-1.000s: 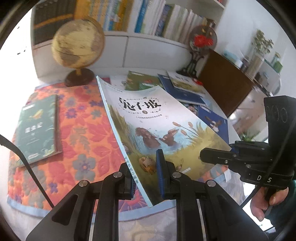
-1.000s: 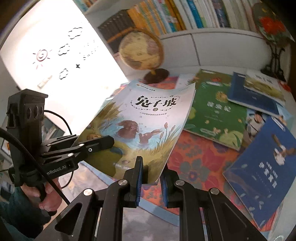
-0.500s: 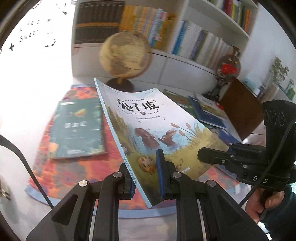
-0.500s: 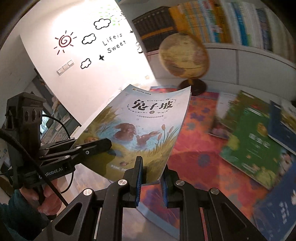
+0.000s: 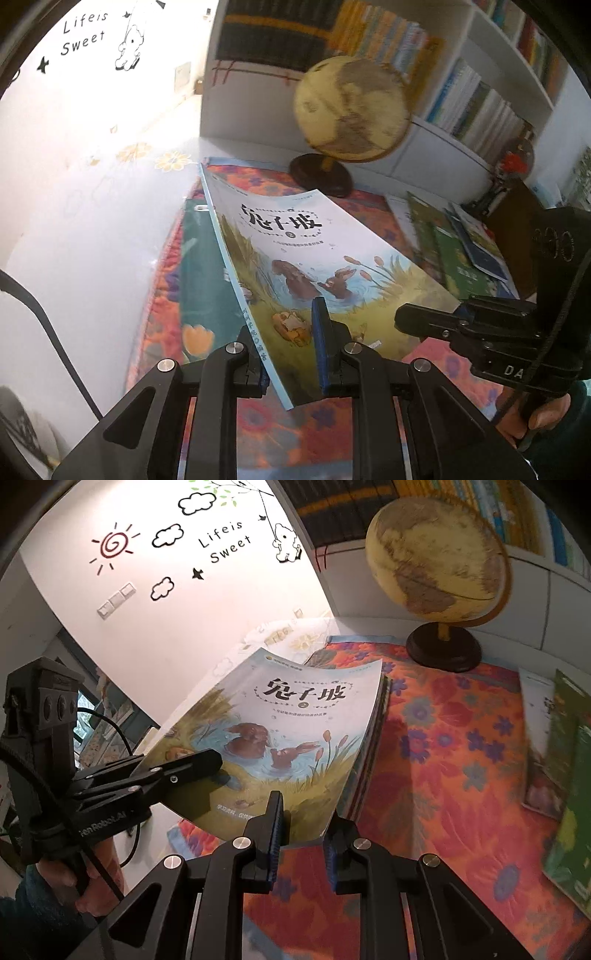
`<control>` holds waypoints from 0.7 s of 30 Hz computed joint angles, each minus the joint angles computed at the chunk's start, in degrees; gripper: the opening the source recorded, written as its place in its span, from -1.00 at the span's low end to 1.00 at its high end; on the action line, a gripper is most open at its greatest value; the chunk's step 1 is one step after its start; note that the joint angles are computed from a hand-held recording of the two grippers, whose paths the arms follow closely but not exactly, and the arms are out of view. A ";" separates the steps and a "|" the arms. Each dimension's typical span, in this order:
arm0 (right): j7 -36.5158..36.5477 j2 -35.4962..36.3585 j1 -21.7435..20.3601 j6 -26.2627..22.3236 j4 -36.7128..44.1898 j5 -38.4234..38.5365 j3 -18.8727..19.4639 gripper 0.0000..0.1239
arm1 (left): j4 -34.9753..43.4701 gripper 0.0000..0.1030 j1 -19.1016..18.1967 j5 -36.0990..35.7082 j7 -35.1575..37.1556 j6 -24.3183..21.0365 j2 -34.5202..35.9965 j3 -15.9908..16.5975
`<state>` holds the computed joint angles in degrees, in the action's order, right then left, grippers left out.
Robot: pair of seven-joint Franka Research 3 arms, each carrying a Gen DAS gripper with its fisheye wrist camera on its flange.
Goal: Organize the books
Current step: 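Carry the white book with both grippers over the book stack beside the globe, then lower the white book onto the stack and open both grippers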
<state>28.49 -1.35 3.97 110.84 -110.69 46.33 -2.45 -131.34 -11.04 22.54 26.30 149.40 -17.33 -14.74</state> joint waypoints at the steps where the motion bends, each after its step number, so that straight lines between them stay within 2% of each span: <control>1: 0.73 0.66 0.48 1.14 0.38 -0.37 0.53 -0.70 | -0.55 -0.70 0.22 -0.44 0.52 1.11 0.44 0.82; 7: 4.52 4.09 2.33 4.77 2.13 -2.27 2.31 -0.70 | -2.23 -0.69 1.23 -3.65 2.64 4.81 2.47 3.03; 15: 8.26 5.39 2.89 4.44 1.88 -4.61 2.94 -0.69 | -4.16 -0.62 1.52 -7.63 3.85 5.87 3.11 3.72; 18: 10.28 5.77 2.83 3.15 1.81 -5.57 2.90 -0.69 | -4.50 -0.50 1.48 -8.86 3.66 4.72 3.19 3.56; 21: 11.63 5.86 3.17 3.91 1.25 -7.76 3.06 -0.67 | -3.23 -0.40 2.12 -8.31 0.92 -0.34 3.86 2.57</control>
